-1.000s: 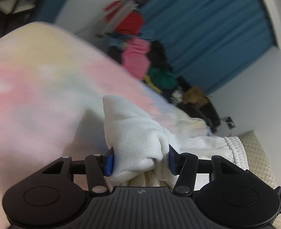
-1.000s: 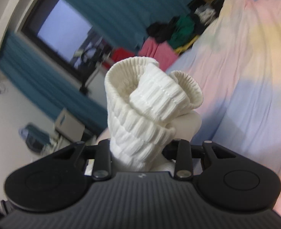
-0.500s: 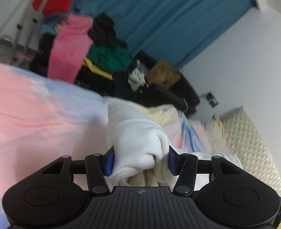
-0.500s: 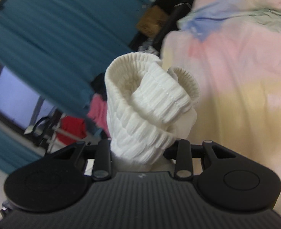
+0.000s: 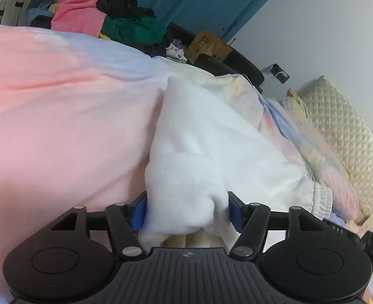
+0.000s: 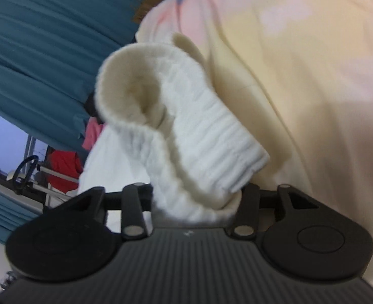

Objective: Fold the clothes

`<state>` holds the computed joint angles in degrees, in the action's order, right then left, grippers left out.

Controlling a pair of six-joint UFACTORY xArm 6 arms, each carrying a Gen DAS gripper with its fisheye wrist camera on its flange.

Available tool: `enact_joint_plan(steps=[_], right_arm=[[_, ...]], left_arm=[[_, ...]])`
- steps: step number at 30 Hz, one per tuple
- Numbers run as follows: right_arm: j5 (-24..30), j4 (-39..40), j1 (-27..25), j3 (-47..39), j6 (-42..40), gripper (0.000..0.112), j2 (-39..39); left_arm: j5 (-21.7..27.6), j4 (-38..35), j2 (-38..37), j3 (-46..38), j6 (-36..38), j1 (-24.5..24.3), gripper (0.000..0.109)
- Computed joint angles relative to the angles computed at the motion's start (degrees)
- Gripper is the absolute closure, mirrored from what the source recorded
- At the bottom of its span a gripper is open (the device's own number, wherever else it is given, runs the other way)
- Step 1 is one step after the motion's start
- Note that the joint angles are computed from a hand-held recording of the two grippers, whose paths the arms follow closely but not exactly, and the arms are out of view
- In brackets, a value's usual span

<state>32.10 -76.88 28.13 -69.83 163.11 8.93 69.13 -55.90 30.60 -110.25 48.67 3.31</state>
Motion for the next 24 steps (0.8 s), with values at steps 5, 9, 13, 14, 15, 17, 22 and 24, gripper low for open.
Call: enact_joint_plan(steps=[5, 9, 13, 14, 15, 17, 22, 24], right_arm=[[6.1, 20.2, 2.1, -4.0, -19.3, 0.055, -0.9], [16.4, 29.4, 5.8, -9.0, -30.8, 0.054, -2.9], [30.9, 30.1, 11.6, -17.8, -41.0, 0.054, -3.2], [33.3, 29.2, 12.8, -19.5, -43.0, 0.054, -3.5], [36.3, 27.7, 14.8, -21.7, -44.7, 0.054, -3.3], [42.2, 24.8, 18.9, -26.2, -47.9, 0.054, -2.8], [52.0, 19.8, 26.4, -35.1, -54.4, 0.042, -1.2], [55.1, 17.3, 29.7, -38.4, -55.9, 0.028, 0.1]], left_arm=[[-4.6, 5.3, -9.4, 7.8, 2.6, -0.4, 0.021], [-0.9, 5.4, -15.9, 8.4, 1.6, 1.7, 0.017], [2.3, 4.3, -21.5, 7.2, 2.6, 3.5, 0.006], [2.3, 3.6, -23.6, 8.1, 3.8, 4.3, 0.006], [3.0, 2.8, -25.5, 8.3, 4.8, 5.2, 0.006], [6.0, 1.3, -28.7, 7.5, 5.9, 7.8, 0.006], [13.0, -3.3, -36.3, 7.5, 8.5, 16.1, 0.006], [16.2, -5.2, -38.9, 7.6, 9.8, 19.9, 0.006]])
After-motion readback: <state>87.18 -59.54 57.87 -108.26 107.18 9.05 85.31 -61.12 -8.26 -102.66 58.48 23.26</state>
